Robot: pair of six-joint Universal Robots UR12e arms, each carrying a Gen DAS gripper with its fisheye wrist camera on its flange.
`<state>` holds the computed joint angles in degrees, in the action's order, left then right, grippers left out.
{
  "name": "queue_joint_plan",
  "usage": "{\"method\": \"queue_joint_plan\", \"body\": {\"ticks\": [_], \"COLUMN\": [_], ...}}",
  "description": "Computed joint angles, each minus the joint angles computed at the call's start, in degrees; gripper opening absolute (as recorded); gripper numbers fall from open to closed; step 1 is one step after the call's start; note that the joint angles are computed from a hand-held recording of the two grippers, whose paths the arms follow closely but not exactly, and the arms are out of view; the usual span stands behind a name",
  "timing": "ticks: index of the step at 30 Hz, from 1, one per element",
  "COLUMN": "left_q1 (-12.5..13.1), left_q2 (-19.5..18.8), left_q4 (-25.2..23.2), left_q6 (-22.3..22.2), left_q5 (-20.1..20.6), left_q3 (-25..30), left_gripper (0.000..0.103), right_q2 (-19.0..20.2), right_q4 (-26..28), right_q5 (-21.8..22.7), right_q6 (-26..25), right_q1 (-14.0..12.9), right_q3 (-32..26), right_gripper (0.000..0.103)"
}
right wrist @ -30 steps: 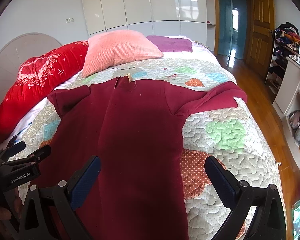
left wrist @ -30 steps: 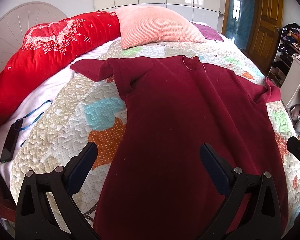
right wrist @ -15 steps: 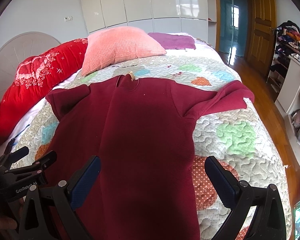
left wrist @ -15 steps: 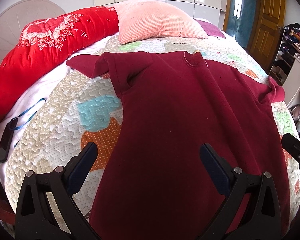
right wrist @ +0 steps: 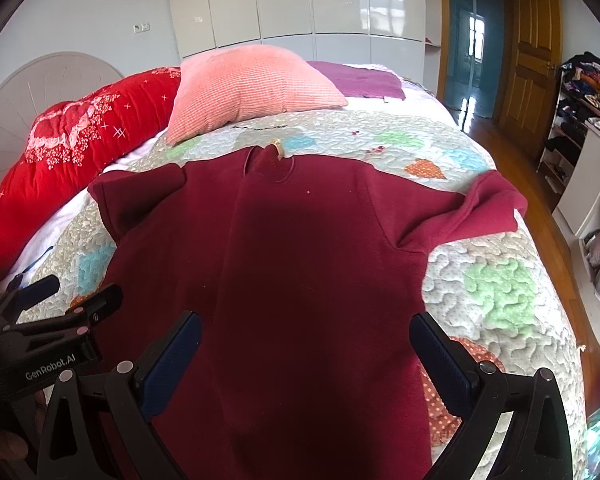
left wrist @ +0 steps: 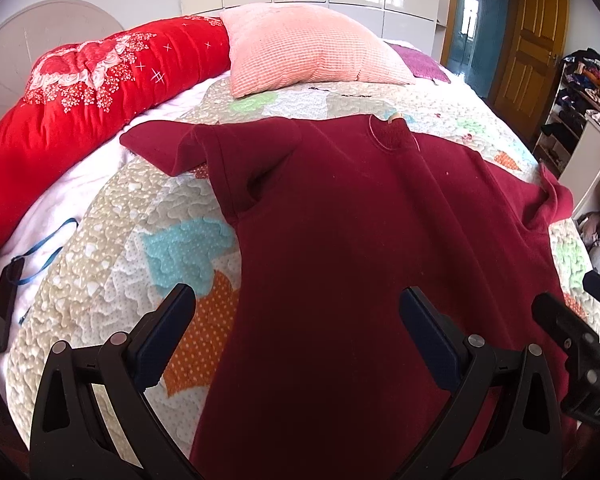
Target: Fold small clothes
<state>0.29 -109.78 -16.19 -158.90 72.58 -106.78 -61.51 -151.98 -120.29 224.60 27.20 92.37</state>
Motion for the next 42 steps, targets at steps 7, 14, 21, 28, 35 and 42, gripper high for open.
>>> {"method": "queue_joint_plan", "body": {"ticks": [7,14,21,28,35,42], "left_q1": [-0.03,-0.05,0.49,1.46,3.77,6.49], "left_q2": [-1.93,-3.79,-4.52,-5.22,-6.15,-10.83], "left_q4": [-0.54,-3.25,-3.3,-4.27,-6.75,-9.46], "left_q6": [-0.65,-0.4,-0.74,-2.88,-6.94,-20.7], "left_q5": [-0.57,-1.03,-1.7,-1.77,-5.67,-6.91], "left_q3": [2.26,4.22,4.91,6.01,8.68,17.38], "left_gripper": [0.102,0.102,0.102,0.102,0.102,0.102], "right_q2": [1.77,3.0,3.74,4.85,5.7,7.7], "right_q4": [0.61,2.67,3.84,4.75,2.7,-0.75], "right_q5": [0.97,0.79,1.67,2.22,3.9,7.31], "right_q6": [0.59,1.69,2.85,1.25,-0.66,-6.0], "right_q1": [-0.54,-1.1,-1.61,-1.56,-1.83,-2.6], "right_q3": [-1.98,-3.55,-4.49,-6.14,-6.92,-9.24], "right_gripper": [0.103,0.103,0.103,0.103,0.103,0.103]}}
